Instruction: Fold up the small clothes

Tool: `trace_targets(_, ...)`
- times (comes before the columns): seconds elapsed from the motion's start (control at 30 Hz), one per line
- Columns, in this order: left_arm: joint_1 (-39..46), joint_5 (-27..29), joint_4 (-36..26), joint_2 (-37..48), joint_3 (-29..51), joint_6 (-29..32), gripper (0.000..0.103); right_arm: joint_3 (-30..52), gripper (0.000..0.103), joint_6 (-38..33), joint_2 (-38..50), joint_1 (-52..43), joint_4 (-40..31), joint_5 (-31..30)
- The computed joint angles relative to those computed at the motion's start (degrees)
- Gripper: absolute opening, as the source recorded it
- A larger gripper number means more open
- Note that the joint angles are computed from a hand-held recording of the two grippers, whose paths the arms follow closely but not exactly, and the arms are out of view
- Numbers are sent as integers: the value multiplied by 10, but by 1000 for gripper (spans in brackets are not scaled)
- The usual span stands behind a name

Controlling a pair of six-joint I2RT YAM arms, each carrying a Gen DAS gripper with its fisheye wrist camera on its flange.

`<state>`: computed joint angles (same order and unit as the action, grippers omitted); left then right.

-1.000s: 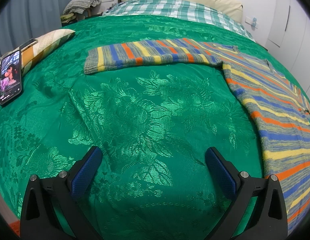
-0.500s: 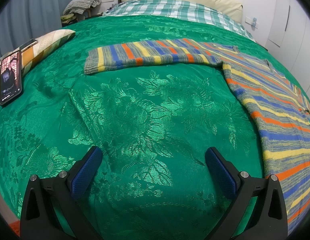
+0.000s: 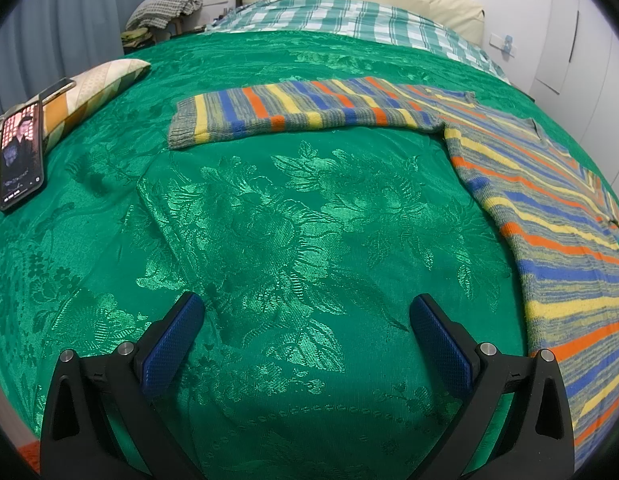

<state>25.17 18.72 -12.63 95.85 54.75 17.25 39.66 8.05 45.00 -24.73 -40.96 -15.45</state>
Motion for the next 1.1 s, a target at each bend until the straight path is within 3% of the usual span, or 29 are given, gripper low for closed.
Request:
trace_targets(0.13,1,3,-4,0,2,0,103,0,87,0,-1,-1,1,0)
trace_targets(0.27,16,31,-61,0,36,-2,102,4,87,-2,-4,-17,1,-9)
trace_targets(0.4,58,164,-178,1,93,-9,102,14,87,-4,-3,-52,-3,-31)
trace_targets(0.5,61,209,-245,-20,104,23,102,38,87,-14,25,-55,-31,-60)
trace_targets(0.57,51,209,-267,-40,90,46,102,51,87,-24,27,-45,-50,-74)
trace_targets(0.63,24,175,-292,-49,75,74,102,62,87,-32,33,-28,-66,-73)
trace_targets(0.73,-45,38,-257,-78,13,123,102,87,87,-45,88,10,-95,-62)
trace_targets(0.83,-79,-19,-238,-113,-16,159,102,92,87,-76,132,45,-111,-35)
trace_targets(0.9,-69,-11,-273,-107,6,159,101,99,86,-103,169,52,-135,-9)
trace_targets(1.0,-18,69,-328,-96,47,149,101,136,85,-132,217,-67,-143,-104)
trace_targets(1.1,22,138,-334,-74,95,99,101,202,85,-94,293,-189,-96,-200)
